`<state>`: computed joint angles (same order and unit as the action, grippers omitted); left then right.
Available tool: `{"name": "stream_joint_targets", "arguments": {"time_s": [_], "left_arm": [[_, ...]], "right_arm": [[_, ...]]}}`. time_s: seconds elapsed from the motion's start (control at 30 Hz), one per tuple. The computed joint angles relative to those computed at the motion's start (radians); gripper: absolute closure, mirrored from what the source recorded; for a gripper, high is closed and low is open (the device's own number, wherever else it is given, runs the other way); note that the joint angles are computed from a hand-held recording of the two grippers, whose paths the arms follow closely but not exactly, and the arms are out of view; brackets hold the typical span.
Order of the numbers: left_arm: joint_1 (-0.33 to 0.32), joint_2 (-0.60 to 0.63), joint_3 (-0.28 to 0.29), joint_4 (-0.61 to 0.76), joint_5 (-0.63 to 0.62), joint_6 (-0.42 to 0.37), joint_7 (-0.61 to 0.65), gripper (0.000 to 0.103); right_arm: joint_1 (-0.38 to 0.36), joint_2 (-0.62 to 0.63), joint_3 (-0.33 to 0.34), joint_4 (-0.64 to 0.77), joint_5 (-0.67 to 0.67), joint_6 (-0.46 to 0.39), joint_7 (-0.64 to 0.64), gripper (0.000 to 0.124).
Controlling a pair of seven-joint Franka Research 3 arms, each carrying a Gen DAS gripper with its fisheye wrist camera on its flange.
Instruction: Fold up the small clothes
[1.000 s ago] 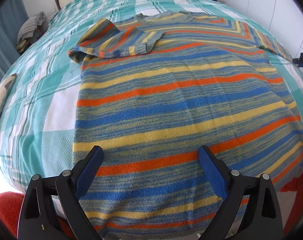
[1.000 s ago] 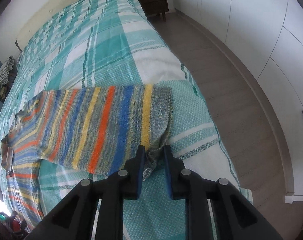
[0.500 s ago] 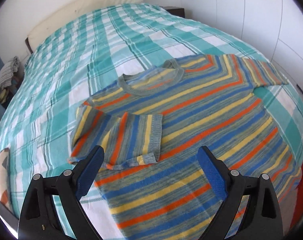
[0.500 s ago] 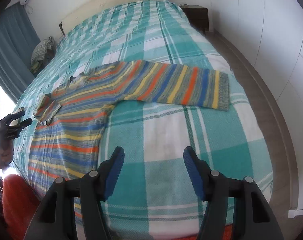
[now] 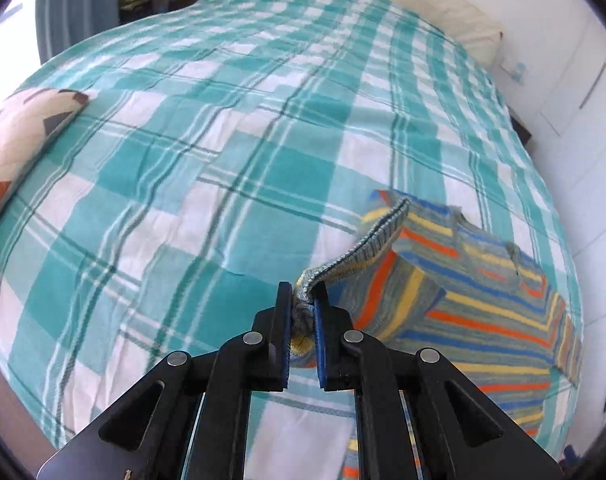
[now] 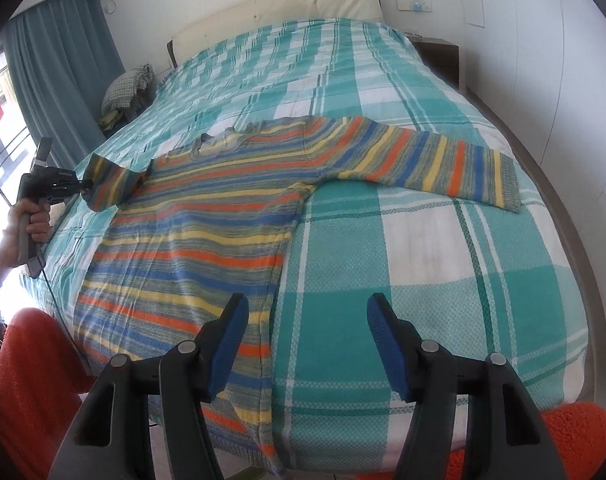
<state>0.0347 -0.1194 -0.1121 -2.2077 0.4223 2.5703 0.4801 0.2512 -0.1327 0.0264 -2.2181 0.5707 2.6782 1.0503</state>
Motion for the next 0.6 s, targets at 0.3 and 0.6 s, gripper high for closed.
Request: {"name": "stream_joint_targets", "arguments": {"time_s": [0.3, 0.6], "left_arm": [[0.070, -0.056, 0.030, -0.142, -0.001, -0.096, -0.165, 0.096], [0.054, -0.027, 0.031, -0.127, -0.051, -0.189, -0.101, 0.086]], "right_arm": [[0.004, 0.018, 0.011, 0.006, -0.032, -0.005, 0.015, 0.062], [-0.017, 0.040, -0.008, 0.063, -0.038, -0.087, 0.030, 0.062]]}}
